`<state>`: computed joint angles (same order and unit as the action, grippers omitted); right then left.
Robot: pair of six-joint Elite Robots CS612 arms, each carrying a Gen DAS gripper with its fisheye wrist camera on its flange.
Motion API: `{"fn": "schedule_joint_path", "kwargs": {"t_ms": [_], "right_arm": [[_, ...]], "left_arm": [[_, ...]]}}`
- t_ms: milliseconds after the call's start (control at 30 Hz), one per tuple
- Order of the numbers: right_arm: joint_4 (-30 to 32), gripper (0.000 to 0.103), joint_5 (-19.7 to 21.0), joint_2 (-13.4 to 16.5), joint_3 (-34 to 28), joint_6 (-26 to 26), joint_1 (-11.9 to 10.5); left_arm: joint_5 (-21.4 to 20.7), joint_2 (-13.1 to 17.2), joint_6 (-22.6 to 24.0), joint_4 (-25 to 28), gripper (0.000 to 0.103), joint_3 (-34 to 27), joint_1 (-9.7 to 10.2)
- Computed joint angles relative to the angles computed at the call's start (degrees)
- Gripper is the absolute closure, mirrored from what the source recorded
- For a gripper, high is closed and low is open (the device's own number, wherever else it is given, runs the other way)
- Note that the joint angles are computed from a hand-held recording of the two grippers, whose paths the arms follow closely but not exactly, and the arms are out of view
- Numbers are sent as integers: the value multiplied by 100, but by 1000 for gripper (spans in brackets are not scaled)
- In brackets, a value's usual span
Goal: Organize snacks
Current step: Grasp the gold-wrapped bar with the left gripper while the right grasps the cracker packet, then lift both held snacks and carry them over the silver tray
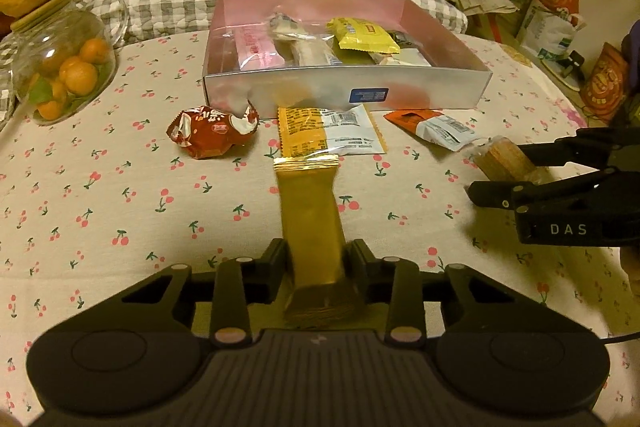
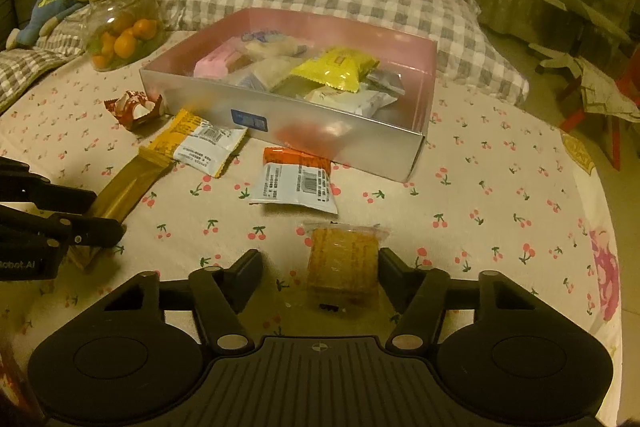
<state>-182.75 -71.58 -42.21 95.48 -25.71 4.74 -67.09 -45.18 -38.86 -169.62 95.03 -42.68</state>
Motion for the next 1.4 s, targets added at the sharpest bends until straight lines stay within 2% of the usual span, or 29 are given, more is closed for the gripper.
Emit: {"fn": "schedule_joint_path", "kwargs": {"t_ms": [67, 333, 1033, 1400], "right_arm": [[9, 45, -6, -3, -4, 11, 4], [80, 69, -16, -25, -12, 1, 15], [-94, 70, 38, -96, 41, 74, 44], [-271, 70, 293, -166, 84, 291, 17]], "left_arm": [[-8, -3, 1, 25, 72, -7, 3], [-22, -19, -28, 62, 77, -4, 11], [-151, -69, -72, -23, 77, 12, 35], [-157, -101, -71, -298, 77, 34, 29]]}}
